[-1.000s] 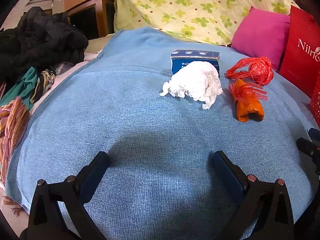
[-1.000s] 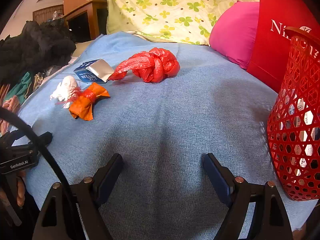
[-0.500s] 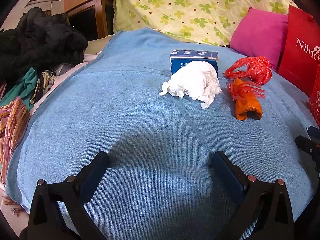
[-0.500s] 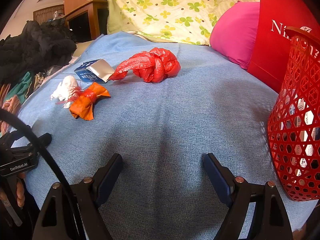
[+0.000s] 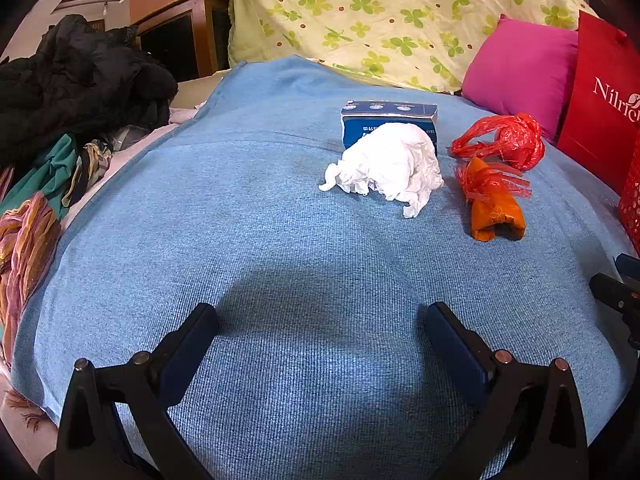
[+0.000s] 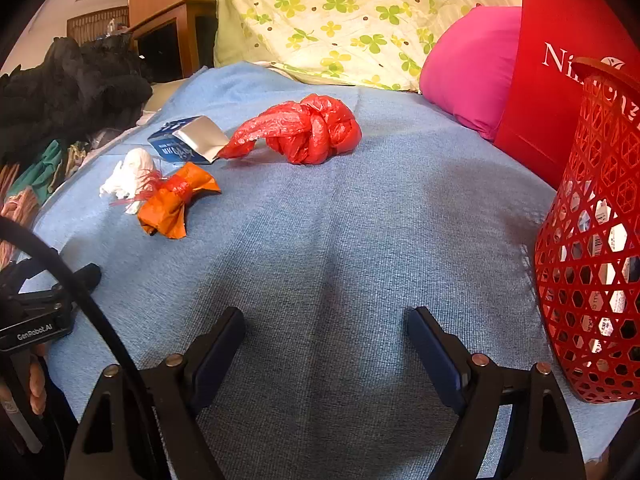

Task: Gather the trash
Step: 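Position both tools above the white tissue and orange plastic bag, then grasp the orange plastic bag with the right tool while the left grasps the white tissue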

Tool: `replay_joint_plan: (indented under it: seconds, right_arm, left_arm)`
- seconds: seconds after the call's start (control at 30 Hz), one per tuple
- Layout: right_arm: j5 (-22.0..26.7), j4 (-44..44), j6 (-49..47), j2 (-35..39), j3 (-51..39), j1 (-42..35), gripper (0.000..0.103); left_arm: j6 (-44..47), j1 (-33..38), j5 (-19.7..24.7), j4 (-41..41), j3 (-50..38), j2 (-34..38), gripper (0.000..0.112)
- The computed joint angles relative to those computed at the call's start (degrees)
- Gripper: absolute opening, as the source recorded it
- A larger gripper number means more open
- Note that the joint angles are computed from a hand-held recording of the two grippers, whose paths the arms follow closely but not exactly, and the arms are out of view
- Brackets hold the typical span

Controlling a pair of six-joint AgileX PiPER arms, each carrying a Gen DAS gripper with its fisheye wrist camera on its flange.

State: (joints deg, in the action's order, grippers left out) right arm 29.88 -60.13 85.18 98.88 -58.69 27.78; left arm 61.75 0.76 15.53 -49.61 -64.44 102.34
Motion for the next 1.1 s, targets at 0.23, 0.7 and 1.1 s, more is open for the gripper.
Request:
replay_joint_plan:
  seconds: [0.23, 0.7, 1.1]
  right_arm:
    - [-0.06, -0.09, 0.13, -0.01, 0.07, 0.03, 0.087]
    - [-1.04, 7.05, -7.22, -1.82, -0.37, -0.53, 0.087]
    - [-1.09, 45.36, -46.12, 8.62, -25.97, -5.12, 0.086]
  left_arm:
    - [0.31, -0.04, -0.09, -0.33, 0.12, 0.02, 0.103]
    - [2.68, 2.93, 6.92, -1.19, -3.43, -1.61, 0.103]
    - [-2.03, 7.73, 11.71, 1.45, -15.26, 4.63, 0.103]
